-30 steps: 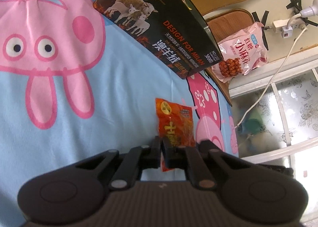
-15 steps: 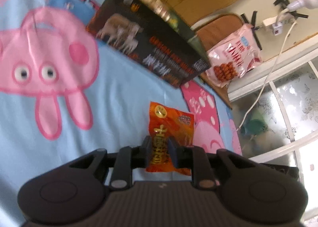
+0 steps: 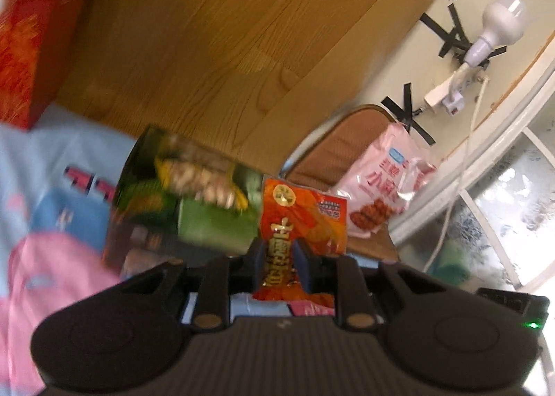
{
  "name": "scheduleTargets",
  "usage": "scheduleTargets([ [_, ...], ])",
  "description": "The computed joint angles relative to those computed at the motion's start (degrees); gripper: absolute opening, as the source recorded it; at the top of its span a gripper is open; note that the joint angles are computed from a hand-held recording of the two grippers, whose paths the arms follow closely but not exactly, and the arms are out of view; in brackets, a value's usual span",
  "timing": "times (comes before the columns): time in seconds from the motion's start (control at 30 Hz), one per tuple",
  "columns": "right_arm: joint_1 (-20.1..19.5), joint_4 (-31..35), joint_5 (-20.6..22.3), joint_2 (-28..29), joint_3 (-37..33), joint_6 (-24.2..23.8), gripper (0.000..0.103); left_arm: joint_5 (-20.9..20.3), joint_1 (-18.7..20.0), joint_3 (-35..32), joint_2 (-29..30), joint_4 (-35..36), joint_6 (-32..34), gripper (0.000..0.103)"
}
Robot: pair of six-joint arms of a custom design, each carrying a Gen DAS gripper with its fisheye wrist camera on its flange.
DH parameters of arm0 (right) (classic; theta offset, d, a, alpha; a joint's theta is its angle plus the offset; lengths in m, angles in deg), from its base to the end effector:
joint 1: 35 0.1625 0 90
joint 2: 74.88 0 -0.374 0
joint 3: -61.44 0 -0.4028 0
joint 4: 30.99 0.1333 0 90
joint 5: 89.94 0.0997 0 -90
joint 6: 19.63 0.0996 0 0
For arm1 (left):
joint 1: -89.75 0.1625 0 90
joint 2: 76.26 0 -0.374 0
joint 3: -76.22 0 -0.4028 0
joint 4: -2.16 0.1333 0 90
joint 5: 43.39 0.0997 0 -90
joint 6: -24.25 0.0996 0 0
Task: Organize snacks
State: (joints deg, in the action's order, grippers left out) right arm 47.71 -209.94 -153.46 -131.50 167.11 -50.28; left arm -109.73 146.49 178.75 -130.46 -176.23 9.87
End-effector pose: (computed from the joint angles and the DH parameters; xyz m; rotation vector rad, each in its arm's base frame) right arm 0.0997 -0.6211 0.1661 -0.7758 2.6087 -1.1383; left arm -0.1960 -0.6148 0.1593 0.2498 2.8133 -1.1774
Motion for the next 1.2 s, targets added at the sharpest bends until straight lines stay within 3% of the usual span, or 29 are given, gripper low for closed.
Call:
scheduleTargets([
  [0.27, 2.1, -6.3, -9.2, 7.3, -7.5, -3.9, 0.019, 1.1, 2.6, -10.4, 7.9, 5.9, 0.8, 0.02],
  [0.33, 2.9, -11.6, -12.5, 8.9, -7.4, -6.7, 0.024, 1.7, 2.6, -11.0, 8.8, 5.9, 1.6, 0.02],
  [0.5, 3.4, -20.2, -15.6, 11.6, -6.9, -12.5, 0.053, 7.6, 1.1, -10.0, 9.4, 3.1, 4.6, 0.023],
  [0.6, 3.0, -22.3, -15.3, 11.8, -6.4, -13.8, 0.056, 9.8, 0.0, -8.4, 8.6, 2.0, 5.5, 0.023],
  [0.8, 2.0, -24.8, -13.8, 8.6, -1.4, -11.0, 0.056, 13.6, -3.1, -1.8, 5.5, -2.1, 7.7, 0.027],
  [1.03, -0.6, -33.8, -13.1, 4.3, 8.9, -7.5, 0.058, 19.7, -7.4, 6.4, 3.1, -4.1, 8.3, 0.03],
  [1.2, -1.8, -36.0, -14.5, 2.3, 14.1, -5.6, 0.063, 25.8, -10.1, 10.5, 2.9, -4.5, 7.2, 0.042],
])
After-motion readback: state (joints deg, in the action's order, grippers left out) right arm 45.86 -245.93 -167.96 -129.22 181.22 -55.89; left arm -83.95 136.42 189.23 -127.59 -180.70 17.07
